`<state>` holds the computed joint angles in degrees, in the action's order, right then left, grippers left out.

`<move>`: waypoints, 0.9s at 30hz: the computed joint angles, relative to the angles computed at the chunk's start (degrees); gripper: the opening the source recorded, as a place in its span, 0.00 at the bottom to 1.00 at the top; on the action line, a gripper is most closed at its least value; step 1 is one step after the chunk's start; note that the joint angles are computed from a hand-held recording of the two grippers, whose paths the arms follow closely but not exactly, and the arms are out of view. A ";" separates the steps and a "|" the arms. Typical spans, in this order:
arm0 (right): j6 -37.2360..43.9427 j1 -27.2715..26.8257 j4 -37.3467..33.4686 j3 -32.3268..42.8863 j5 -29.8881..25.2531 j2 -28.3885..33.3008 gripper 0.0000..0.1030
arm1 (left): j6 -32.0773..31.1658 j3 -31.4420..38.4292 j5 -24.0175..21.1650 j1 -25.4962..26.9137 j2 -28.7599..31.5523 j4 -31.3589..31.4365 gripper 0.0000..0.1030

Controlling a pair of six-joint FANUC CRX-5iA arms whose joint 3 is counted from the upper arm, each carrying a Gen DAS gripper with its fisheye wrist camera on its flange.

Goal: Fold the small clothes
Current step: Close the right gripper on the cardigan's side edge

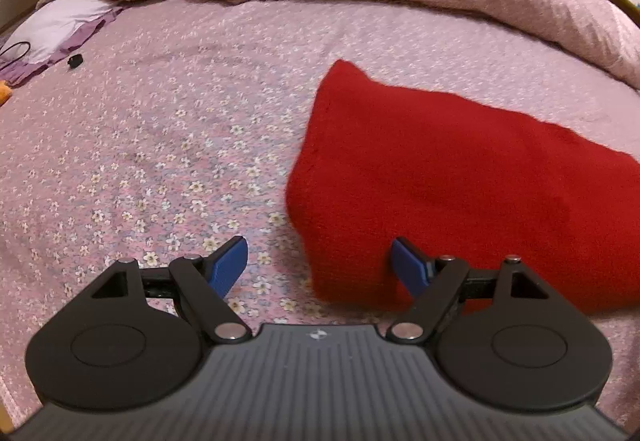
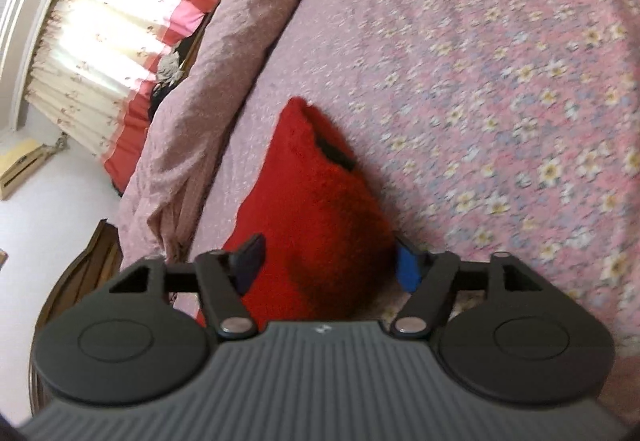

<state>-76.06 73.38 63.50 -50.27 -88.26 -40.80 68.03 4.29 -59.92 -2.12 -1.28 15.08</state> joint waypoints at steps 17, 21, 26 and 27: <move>3.96 -7.70 3.84 -1.73 7.27 2.17 0.69 | -2.04 -1.49 2.85 1.19 -1.09 0.99 0.81; 3.43 -9.98 4.44 -1.49 9.30 2.59 0.69 | -4.73 -4.68 6.08 2.39 -1.96 6.35 0.80; 3.60 -9.72 4.71 -2.26 9.58 1.43 0.66 | -17.48 -10.18 7.38 4.59 -2.10 21.64 0.70; 3.65 -9.54 4.72 -2.38 9.55 1.14 0.66 | -19.00 -10.57 6.98 4.66 -1.79 23.45 0.70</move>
<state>-72.41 63.84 68.22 -52.65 -78.70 -39.66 49.03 -6.28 -52.94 2.55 -3.07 38.53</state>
